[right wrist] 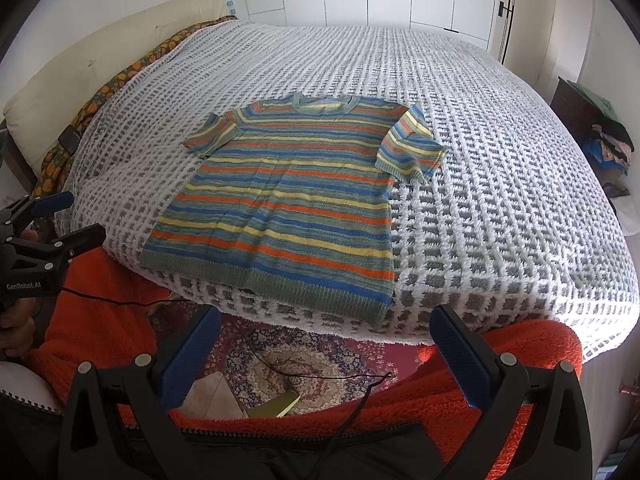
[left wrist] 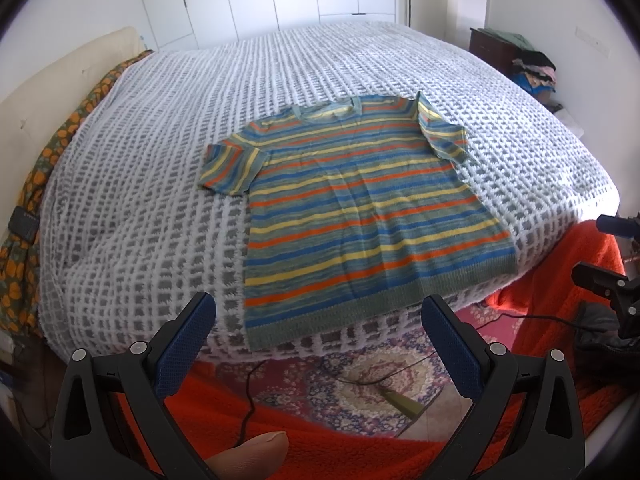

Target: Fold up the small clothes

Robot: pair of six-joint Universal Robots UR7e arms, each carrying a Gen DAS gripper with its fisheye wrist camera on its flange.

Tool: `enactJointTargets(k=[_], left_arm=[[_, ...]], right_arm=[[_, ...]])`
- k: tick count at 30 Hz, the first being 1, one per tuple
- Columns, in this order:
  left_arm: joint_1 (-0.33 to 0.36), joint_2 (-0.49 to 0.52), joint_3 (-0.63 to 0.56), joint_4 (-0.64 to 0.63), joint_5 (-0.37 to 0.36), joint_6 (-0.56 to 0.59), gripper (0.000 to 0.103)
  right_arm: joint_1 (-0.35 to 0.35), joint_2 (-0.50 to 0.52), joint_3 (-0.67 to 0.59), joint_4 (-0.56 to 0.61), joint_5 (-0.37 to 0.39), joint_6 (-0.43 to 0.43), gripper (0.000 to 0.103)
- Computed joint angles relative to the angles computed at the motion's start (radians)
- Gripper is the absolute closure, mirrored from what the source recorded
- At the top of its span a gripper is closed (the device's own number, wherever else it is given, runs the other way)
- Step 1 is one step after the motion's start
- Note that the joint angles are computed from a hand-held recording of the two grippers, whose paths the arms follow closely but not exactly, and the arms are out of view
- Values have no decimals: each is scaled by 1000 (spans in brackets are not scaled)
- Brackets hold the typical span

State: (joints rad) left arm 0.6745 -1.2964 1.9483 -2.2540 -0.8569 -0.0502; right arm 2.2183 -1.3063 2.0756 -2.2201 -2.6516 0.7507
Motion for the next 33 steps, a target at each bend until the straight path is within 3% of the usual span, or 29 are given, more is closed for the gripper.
enactJointTargets(k=[33], left_arm=[[12, 8, -14, 24, 8, -17, 0]], right_arm=[[-17, 6, 5, -23, 24, -37, 0]])
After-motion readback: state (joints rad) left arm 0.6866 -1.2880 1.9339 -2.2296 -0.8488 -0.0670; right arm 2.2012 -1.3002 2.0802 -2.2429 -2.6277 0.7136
